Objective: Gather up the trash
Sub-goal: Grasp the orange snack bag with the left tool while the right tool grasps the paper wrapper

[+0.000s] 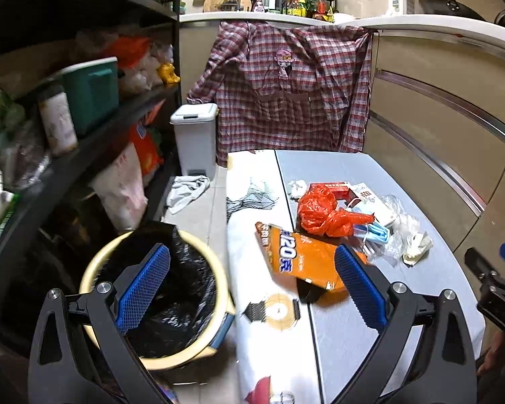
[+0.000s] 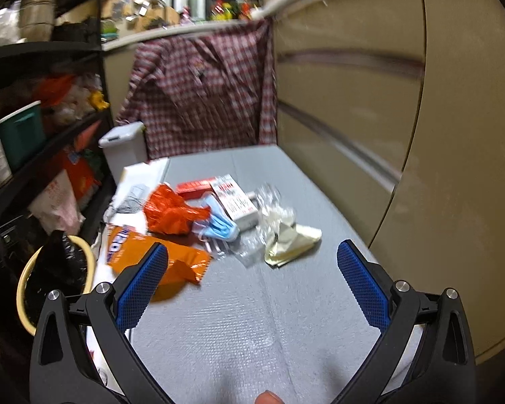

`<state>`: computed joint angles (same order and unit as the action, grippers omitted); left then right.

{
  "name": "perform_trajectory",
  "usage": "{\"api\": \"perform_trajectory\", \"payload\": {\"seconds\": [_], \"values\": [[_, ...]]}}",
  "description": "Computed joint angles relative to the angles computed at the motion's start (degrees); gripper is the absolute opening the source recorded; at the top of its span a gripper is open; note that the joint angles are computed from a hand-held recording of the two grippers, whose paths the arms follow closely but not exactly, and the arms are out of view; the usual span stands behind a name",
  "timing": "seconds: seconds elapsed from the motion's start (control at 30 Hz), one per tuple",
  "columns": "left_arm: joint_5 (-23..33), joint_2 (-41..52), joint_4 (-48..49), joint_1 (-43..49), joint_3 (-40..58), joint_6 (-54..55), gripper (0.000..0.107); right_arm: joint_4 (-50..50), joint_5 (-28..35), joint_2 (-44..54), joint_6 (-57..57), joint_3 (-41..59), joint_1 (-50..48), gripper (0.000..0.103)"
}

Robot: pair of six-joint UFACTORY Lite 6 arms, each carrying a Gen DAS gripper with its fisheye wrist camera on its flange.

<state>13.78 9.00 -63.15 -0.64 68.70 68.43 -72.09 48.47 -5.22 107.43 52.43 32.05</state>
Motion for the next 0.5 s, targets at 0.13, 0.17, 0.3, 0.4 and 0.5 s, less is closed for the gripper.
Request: {"api": "perform_trajectory", "payload": {"seconds": [0.13,0.17,0.3,0.4,0.5], "values": [[-1.79,7.85,-6.32,-2.65,5.80,3.99,0.094,0.04,-7.33,6.47,0.42,2.68,-8.05,0.098],[-1.83,10.10,-6.85,-3.08,7.55,3.90,0.094,-0.44,-8.25,7.82,0.50,3.20,-9.64,0.098],[-1.56,17.89,-5.81,-4.03,13.64,1.22,0.092,-2.35,-14.85,15.32,2.80,6.70,-18.31,0.098],[-1.24,22.39,-7.78,-3.78,16.64,3.40,0.091,-3.34,-20.68,20.15,5.58,9.36,-23.59,0.098],[-2.00,26.62,-7.20,-3.73,20.14,3.18,0.091,-3.47,-21.68,25.54,6.23,13.09,-26.12,0.098]]}}
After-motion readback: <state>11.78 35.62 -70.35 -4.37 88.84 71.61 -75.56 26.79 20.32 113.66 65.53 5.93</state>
